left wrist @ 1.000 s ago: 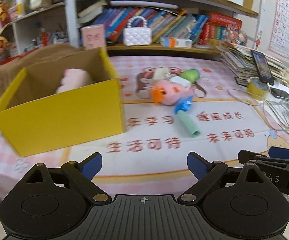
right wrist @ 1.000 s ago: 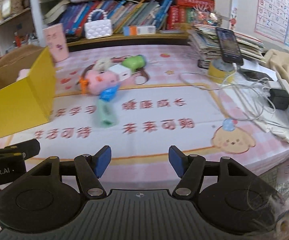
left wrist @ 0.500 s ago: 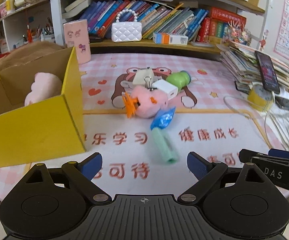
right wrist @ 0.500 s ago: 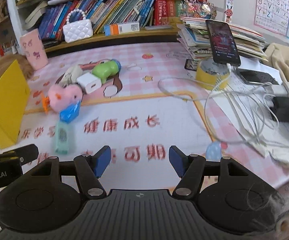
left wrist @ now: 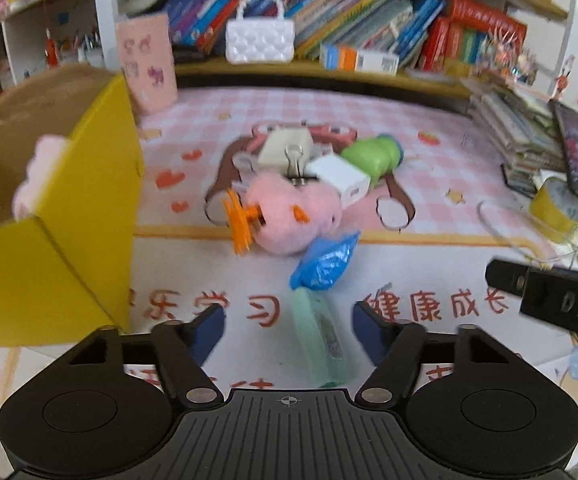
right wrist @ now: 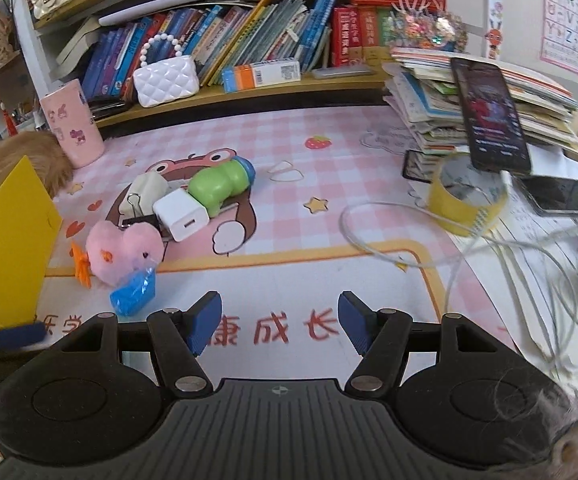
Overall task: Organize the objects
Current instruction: 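Grasp the mint-green cylinder with the left tool while the right tool grasps the blue packet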
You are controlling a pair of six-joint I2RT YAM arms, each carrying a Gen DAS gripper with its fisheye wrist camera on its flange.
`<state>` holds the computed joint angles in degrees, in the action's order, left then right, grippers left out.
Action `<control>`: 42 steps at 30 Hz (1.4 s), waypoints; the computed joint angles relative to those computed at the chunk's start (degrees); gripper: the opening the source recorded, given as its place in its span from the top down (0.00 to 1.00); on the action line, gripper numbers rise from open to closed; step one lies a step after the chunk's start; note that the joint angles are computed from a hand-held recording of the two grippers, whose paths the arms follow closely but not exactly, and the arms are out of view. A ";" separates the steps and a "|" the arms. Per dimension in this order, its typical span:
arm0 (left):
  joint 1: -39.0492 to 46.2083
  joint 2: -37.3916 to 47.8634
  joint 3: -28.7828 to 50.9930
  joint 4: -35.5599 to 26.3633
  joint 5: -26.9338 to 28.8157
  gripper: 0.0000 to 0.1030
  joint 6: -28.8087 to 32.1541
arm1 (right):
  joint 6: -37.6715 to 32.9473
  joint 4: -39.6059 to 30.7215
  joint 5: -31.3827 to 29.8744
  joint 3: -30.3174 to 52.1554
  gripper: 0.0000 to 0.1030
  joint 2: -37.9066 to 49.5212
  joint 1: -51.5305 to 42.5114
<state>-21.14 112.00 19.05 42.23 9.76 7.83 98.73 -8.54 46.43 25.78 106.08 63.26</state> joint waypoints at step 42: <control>28.74 -14.58 -6.03 -14.19 14.63 0.78 10.58 | -31.37 33.35 -10.93 2.37 0.66 5.91 -8.01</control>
